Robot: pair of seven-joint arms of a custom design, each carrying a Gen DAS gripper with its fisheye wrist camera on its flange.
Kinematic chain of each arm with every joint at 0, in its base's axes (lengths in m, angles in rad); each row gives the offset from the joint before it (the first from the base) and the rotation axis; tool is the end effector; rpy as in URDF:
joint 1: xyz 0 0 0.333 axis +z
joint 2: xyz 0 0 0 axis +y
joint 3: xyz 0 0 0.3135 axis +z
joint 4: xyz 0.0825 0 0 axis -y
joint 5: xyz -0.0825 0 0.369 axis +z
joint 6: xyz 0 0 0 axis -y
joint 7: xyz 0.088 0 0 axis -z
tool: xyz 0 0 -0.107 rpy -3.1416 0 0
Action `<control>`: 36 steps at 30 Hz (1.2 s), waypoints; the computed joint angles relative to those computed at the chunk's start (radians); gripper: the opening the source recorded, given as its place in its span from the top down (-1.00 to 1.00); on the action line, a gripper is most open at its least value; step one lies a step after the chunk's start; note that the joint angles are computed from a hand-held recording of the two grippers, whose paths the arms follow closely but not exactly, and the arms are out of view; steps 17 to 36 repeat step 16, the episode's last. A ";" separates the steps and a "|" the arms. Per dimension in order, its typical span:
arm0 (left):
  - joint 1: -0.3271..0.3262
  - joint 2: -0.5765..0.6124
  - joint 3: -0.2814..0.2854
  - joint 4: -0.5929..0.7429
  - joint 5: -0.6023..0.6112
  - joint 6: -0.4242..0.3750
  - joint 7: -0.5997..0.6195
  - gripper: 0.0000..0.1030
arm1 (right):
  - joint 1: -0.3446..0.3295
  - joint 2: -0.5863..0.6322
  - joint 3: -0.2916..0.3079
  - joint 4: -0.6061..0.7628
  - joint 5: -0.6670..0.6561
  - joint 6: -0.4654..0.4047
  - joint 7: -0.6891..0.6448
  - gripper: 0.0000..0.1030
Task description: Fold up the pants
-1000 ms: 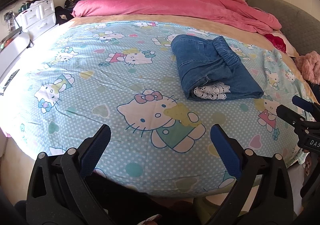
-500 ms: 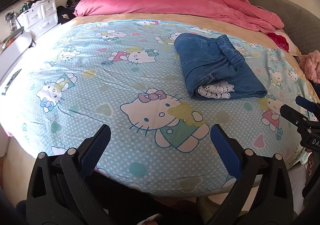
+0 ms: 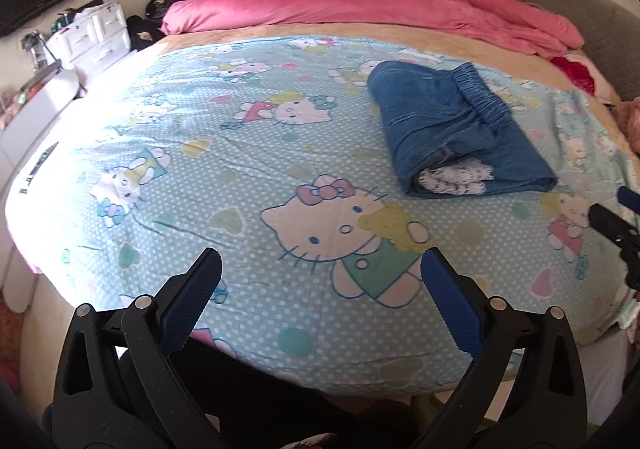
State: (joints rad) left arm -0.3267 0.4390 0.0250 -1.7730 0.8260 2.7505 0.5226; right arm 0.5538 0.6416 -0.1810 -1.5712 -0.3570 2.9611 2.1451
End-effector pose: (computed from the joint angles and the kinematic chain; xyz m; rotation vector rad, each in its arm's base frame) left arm 0.6355 -0.2311 0.3697 -1.8258 1.7346 -0.5729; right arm 0.6623 0.3156 0.3610 -1.9038 1.5504 -0.6376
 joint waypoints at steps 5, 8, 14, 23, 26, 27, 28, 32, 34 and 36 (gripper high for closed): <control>0.004 0.002 0.013 -0.006 0.023 0.015 -0.010 -0.82 | 0.001 0.008 -0.022 0.013 -0.004 -0.025 0.028 -0.91; 0.047 0.013 -0.002 0.004 -0.031 0.042 0.035 -0.82 | -0.009 0.022 -0.040 0.031 -0.003 -0.035 0.061 -0.91; 0.160 0.132 -0.018 0.200 -0.280 -0.114 0.255 -0.82 | -0.077 0.087 -0.106 0.139 0.007 -0.088 0.153 -0.91; 0.168 0.196 0.016 0.312 -0.300 -0.186 0.281 -0.82 | -0.140 0.134 -0.092 0.230 0.029 -0.169 0.156 -0.91; 0.168 0.196 0.016 0.312 -0.300 -0.186 0.281 -0.82 | -0.140 0.134 -0.092 0.230 0.029 -0.169 0.156 -0.91; 0.168 0.196 0.016 0.312 -0.300 -0.186 0.281 -0.82 | -0.140 0.134 -0.092 0.230 0.029 -0.169 0.156 -0.91; 0.168 0.196 0.016 0.312 -0.300 -0.186 0.281 -0.82 | -0.140 0.134 -0.092 0.230 0.029 -0.169 0.156 -0.91; 0.168 0.196 0.016 0.312 -0.300 -0.186 0.281 -0.82 | -0.140 0.134 -0.092 0.230 0.029 -0.169 0.156 -0.91; 0.168 0.196 0.016 0.312 -0.300 -0.186 0.281 -0.82 | -0.140 0.134 -0.092 0.230 0.029 -0.169 0.156 -0.91; 0.168 0.196 0.016 0.312 -0.300 -0.186 0.281 -0.82 | -0.140 0.134 -0.092 0.230 0.029 -0.169 0.156 -0.91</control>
